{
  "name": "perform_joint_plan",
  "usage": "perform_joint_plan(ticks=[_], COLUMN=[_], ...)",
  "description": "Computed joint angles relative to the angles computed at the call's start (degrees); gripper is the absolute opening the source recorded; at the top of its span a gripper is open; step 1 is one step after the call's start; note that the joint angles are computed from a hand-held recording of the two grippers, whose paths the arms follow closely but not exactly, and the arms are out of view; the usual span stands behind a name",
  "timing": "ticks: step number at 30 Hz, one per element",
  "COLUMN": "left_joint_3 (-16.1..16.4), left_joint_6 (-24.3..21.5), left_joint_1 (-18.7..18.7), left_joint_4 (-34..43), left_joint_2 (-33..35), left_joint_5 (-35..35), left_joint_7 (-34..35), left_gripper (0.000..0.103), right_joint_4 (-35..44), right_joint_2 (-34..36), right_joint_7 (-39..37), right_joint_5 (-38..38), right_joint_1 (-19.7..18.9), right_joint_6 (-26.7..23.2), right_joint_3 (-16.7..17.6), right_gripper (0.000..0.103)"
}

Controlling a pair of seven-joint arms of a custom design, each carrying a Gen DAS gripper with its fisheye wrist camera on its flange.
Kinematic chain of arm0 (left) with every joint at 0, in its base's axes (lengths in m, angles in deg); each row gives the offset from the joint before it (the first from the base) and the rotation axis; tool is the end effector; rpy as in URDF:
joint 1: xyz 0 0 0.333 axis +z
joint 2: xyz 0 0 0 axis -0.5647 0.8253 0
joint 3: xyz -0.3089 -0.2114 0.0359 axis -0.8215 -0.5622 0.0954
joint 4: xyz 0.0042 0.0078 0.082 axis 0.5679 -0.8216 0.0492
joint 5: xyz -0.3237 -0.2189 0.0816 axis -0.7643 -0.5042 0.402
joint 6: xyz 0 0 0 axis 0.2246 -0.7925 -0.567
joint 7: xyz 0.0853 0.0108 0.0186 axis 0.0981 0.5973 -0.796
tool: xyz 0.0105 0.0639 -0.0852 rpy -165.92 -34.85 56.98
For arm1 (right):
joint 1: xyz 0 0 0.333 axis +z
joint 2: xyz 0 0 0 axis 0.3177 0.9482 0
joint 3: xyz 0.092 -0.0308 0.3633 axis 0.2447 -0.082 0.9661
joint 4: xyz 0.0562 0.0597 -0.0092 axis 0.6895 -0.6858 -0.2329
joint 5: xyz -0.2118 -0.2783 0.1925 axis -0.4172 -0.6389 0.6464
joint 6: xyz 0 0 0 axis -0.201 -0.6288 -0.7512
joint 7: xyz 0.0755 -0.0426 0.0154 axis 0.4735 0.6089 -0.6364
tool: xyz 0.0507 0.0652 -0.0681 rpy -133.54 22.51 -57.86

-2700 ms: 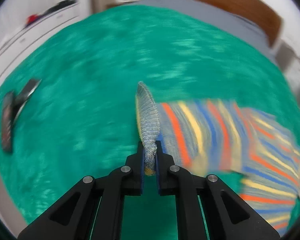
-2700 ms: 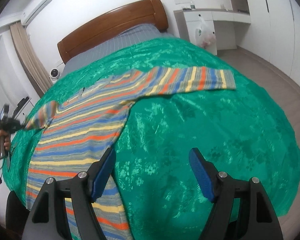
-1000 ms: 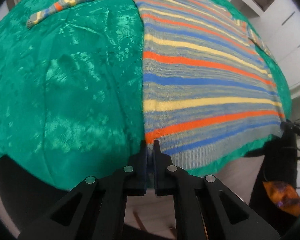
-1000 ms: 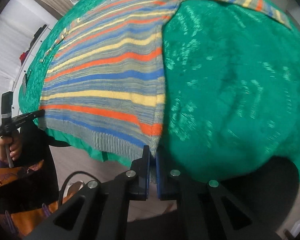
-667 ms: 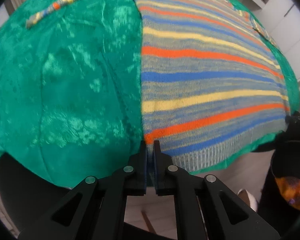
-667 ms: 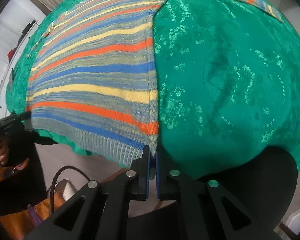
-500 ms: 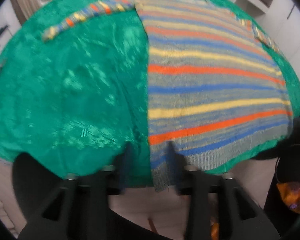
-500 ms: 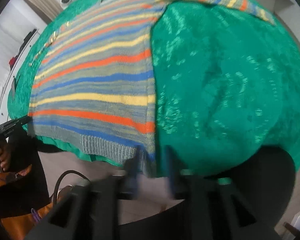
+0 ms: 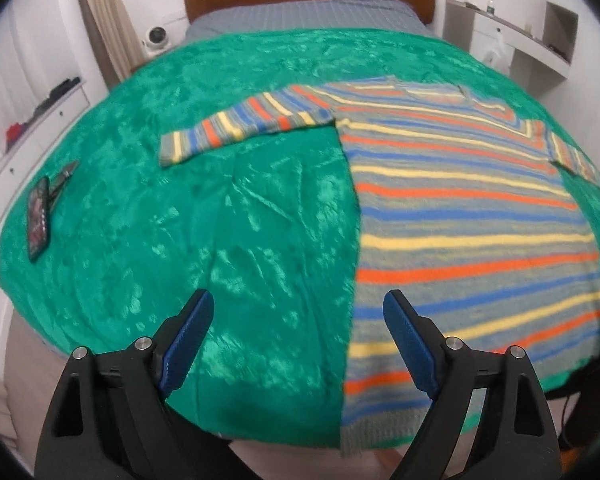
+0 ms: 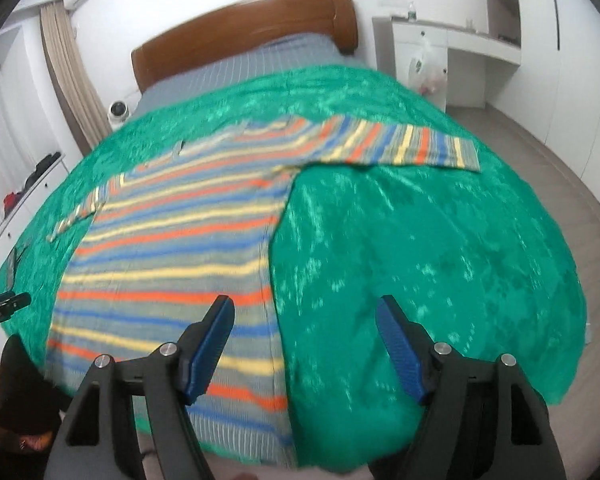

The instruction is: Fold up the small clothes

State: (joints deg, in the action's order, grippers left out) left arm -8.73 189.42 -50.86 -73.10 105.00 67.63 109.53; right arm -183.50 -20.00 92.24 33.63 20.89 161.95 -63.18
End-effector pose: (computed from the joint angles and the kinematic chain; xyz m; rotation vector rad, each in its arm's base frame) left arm 0.6807 -0.2705 0.5435 -1.7117 1.9525 -0.5555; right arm 0.5505 0.0636 0.5414 -1.4908 1.9944 -0.6901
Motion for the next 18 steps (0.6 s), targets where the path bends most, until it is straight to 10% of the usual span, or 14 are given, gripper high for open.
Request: perform_joint_plan(ticks=[9,18], left_joint_3=[1.5,2.8], left_joint_6=[2.5,5.6], left_joint_1=[-0.1,1.4], left_joint_4=[1.2,3.1], left_joint_2=[2.9,7.9], left_joint_5=[1.4,-2.1], left_joint_7=[-4.3,-6.4], left_gripper=[0.093,0.101], right_joint_4=[-0.5,-1.5], right_joint_2=[-0.4,0.0], right_joint_7=[12.8,10.2], right_joint_5=[-11.5,-5.0], right_joint_1=[-2.1,-1.4], right_joint_6=[-0.6,0.5], right_joint_3=[0.5,-1.1], right_gripper=[0.073,0.073])
